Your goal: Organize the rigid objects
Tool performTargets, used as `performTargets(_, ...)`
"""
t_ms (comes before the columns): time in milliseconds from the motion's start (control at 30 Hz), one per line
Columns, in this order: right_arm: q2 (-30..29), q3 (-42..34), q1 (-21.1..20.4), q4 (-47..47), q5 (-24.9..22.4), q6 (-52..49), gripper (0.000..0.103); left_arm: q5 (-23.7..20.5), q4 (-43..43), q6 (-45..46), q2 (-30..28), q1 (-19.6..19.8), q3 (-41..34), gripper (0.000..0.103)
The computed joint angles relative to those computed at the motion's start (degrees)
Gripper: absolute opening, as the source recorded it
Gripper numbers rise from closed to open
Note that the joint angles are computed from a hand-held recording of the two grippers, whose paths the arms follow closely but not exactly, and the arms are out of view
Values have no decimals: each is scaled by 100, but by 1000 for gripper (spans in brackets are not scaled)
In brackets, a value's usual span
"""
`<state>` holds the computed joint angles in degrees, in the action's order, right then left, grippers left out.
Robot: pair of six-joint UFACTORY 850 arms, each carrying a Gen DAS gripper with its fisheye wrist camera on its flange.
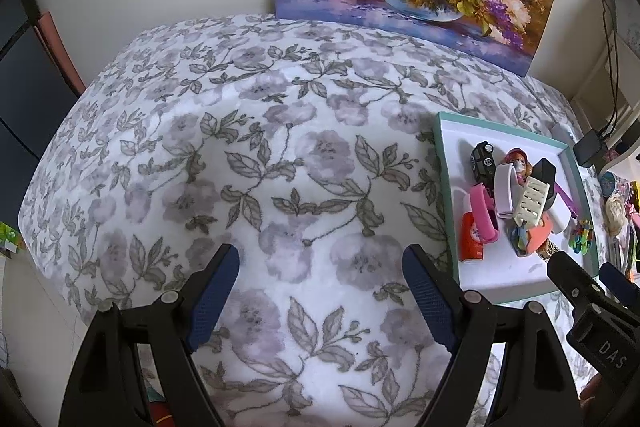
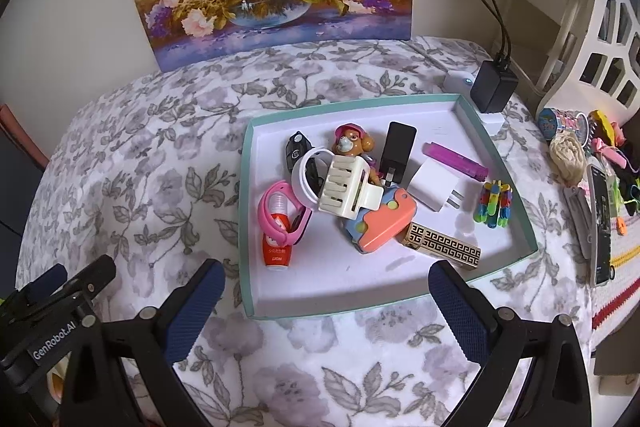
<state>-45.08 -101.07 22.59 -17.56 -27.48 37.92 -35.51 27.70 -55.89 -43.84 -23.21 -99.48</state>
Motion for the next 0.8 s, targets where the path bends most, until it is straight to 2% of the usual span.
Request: performTargets(800, -75, -61, -8, 39, -82, -67, 103, -24, -16, -7, -12, -11, -26, 84)
